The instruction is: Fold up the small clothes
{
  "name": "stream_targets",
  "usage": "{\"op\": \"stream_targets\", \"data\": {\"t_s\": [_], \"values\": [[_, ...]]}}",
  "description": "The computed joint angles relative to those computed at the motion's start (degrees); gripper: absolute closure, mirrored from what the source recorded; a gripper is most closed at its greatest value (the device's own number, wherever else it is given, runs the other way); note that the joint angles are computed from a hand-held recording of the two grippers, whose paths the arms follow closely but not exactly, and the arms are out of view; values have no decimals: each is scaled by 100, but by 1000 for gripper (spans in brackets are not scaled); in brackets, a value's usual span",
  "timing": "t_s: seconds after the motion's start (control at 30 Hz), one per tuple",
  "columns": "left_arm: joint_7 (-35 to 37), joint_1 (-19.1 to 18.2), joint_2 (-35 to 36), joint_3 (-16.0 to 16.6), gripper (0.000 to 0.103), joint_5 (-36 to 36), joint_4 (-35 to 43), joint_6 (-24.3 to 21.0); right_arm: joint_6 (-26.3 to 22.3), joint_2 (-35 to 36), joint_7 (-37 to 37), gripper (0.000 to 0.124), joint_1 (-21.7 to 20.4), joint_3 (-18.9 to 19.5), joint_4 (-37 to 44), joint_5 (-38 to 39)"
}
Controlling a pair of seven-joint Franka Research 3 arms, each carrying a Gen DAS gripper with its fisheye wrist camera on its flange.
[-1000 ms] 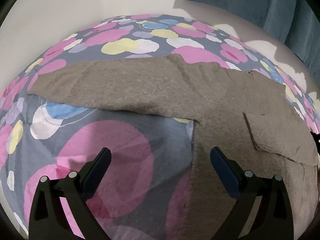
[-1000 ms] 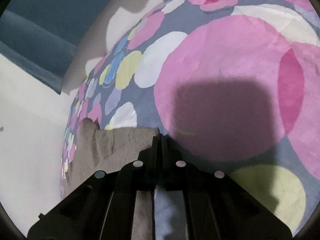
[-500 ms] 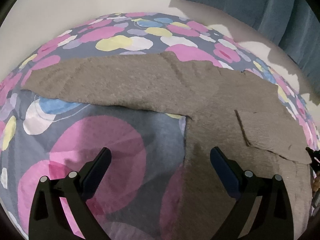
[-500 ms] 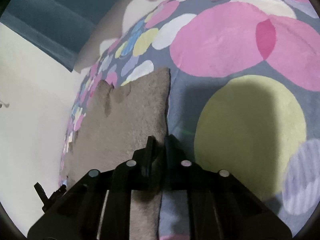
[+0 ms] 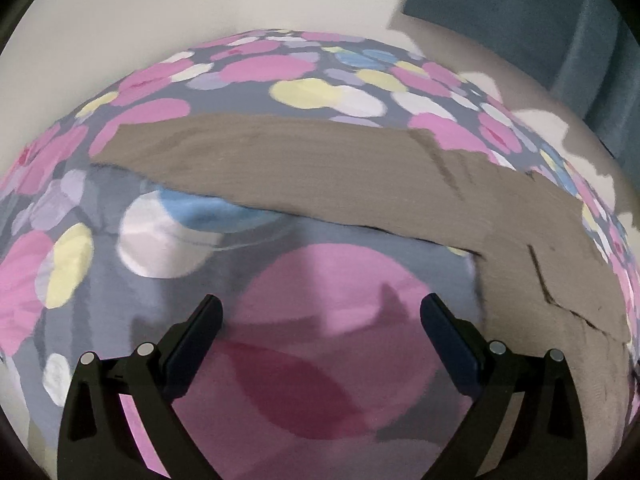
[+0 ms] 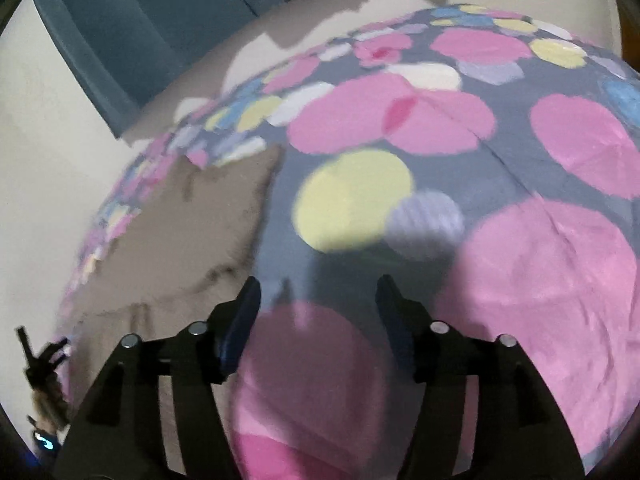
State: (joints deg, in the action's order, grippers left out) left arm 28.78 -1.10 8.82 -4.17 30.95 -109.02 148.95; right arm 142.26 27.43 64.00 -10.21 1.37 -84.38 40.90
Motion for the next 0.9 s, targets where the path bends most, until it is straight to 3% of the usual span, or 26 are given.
{"op": "stream_targets", "data": {"t_s": [0.07, 0.27, 0.57, 0.7, 0.83, 0.9], "values": [[55, 119, -104, 46, 5, -149, -194, 200, 128, -83, -323, 54, -168, 180, -158, 470], [428, 559, -248, 207, 5, -612, -546, 685, 86, -6, -279, 41, -87, 131, -51, 578], [1891, 1435, 115, 194, 5, -2728, -377, 1568, 139, -16, -235, 35, -73, 142, -64, 684], [3061, 2097, 319, -373, 5, -4383, -345, 2220, 167, -17, -205, 34, -52, 127, -69, 650], [4718, 3036, 564, -1409, 5, -6284, -122, 2516, 206, -12, -198, 34, -78, 157, -79, 741], [4939, 3010, 605, -1329, 5, -6437, 39, 2232, 201, 10, -196, 34, -98, 167, -51, 788]]}}
